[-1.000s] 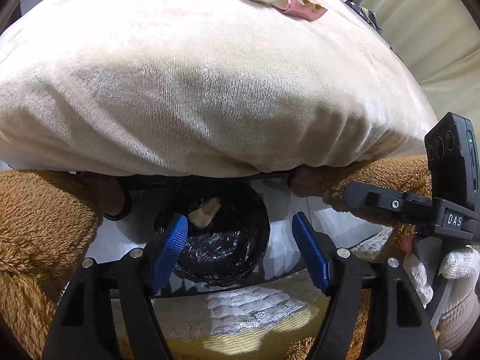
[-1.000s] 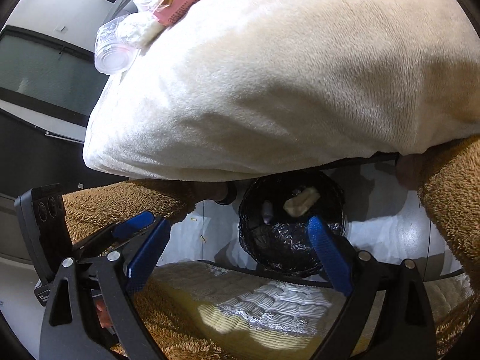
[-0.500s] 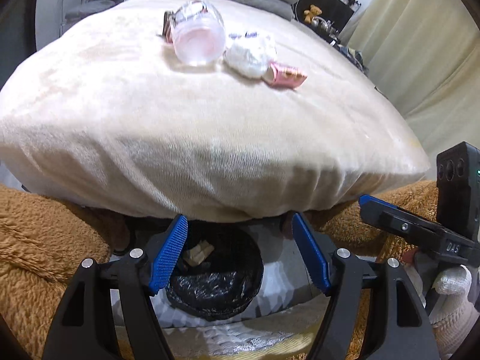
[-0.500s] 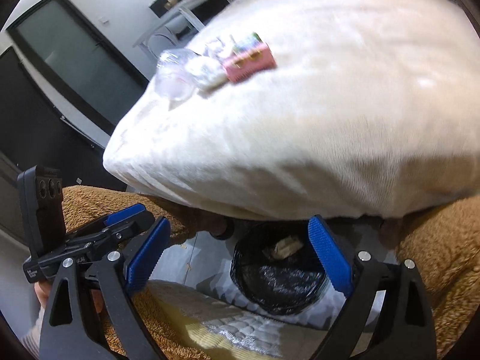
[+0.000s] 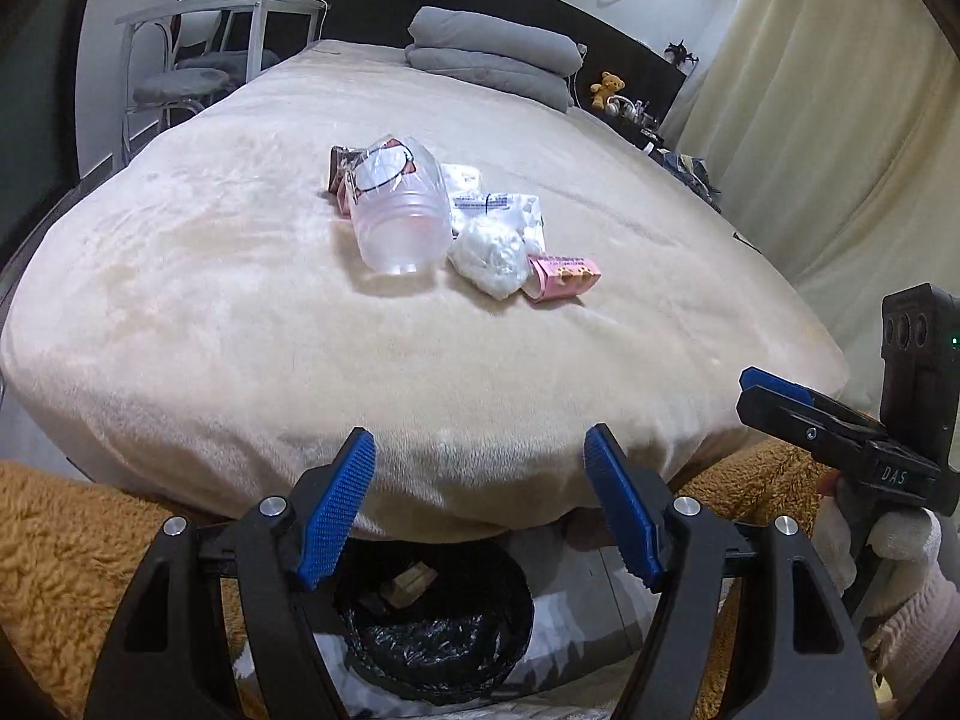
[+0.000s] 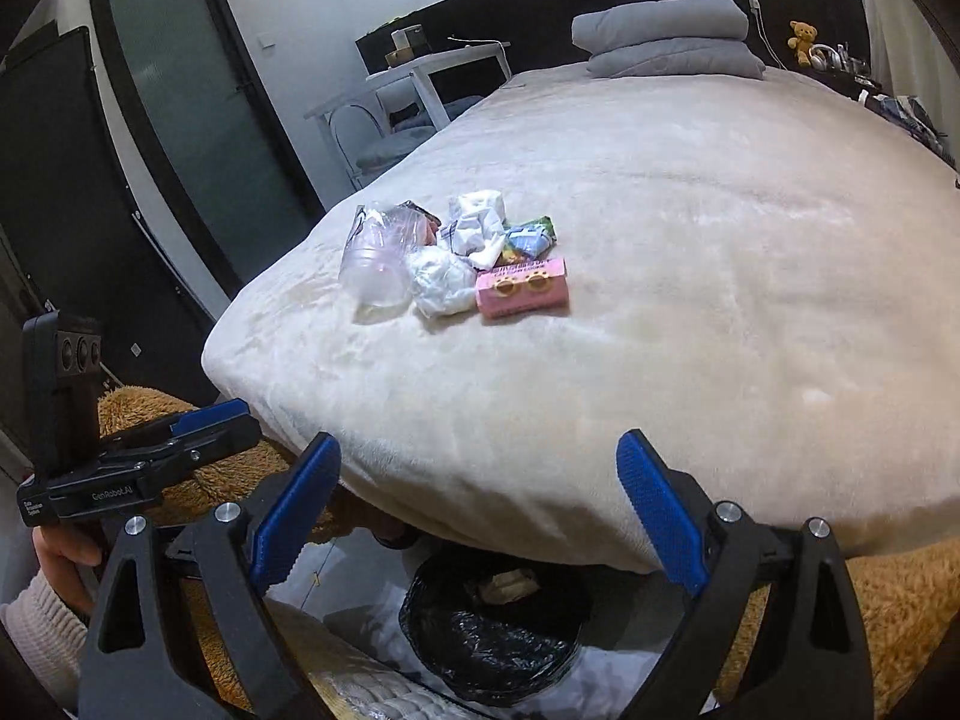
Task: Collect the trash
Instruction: 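Move both open tools back over the trash pile on the bed, then grasp the clear plastic cup with left tool while right tool grasps the pink cookie box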
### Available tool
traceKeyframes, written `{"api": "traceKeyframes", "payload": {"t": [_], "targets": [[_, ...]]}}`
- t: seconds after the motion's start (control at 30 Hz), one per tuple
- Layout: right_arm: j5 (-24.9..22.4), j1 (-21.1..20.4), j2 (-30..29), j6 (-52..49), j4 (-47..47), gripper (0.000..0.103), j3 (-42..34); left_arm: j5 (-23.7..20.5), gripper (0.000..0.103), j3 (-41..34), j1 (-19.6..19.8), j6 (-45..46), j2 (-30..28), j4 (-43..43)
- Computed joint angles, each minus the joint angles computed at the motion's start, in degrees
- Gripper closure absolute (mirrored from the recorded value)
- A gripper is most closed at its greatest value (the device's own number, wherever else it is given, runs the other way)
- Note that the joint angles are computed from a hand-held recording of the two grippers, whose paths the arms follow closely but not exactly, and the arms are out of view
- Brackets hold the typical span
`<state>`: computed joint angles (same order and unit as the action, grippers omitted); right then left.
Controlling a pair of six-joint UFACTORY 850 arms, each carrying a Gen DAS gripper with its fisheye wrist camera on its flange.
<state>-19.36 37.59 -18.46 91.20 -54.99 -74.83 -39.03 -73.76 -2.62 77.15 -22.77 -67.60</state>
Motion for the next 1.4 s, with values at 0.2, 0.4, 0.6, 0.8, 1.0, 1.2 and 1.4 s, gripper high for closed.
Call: {"api": "traceKeyframes", "payload": {"t": [0.2, 0.4, 0.6, 0.8, 1.0, 1.2, 1.4], "targets": [[1.28, -3.22, -3.14, -14.1, 12.52, 0.011, -3.89, -1.02, 0.032, -6.7, 0.33, -3.52, -3.51, 2.37], [0.36, -5.9, -7.37, -30.4, 25.86, 0.011, -9.5, -3.32, 0.032, -16.04, 0.07, -11.14, -9.25, 7.55], [-1.46, -8.47, -11.96, -43.5, 38.12, 0.011, -15.07, -5.48, 0.032, -25.73, -1.08, -18.54, -15.48, 13.33], [-3.72, -9.45, -16.1, -52.47, 44.66, 0.011, -20.53, -10.63, 0.032, -37.56, -1.65, -28.33, -23.29, 19.2], [-6.66, -9.91, -20.23, -59.21, 48.99, 0.011, -26.18, -14.34, 0.032, -47.93, -2.66, -33.72, -29.56, 23.57], [-10.57, -10.92, -24.11, -62.03, 51.31, 0.011, -31.56, -18.74, 0.032, -59.91, -3.89, -40.48, -36.83, 29.46], [-10.82, -11.59, -24.21, -66.49, 54.65, 0.022, -31.82, -23.53, 0.032, -69.77, -4.45, -43.38, -42.75, 31.04]]}}
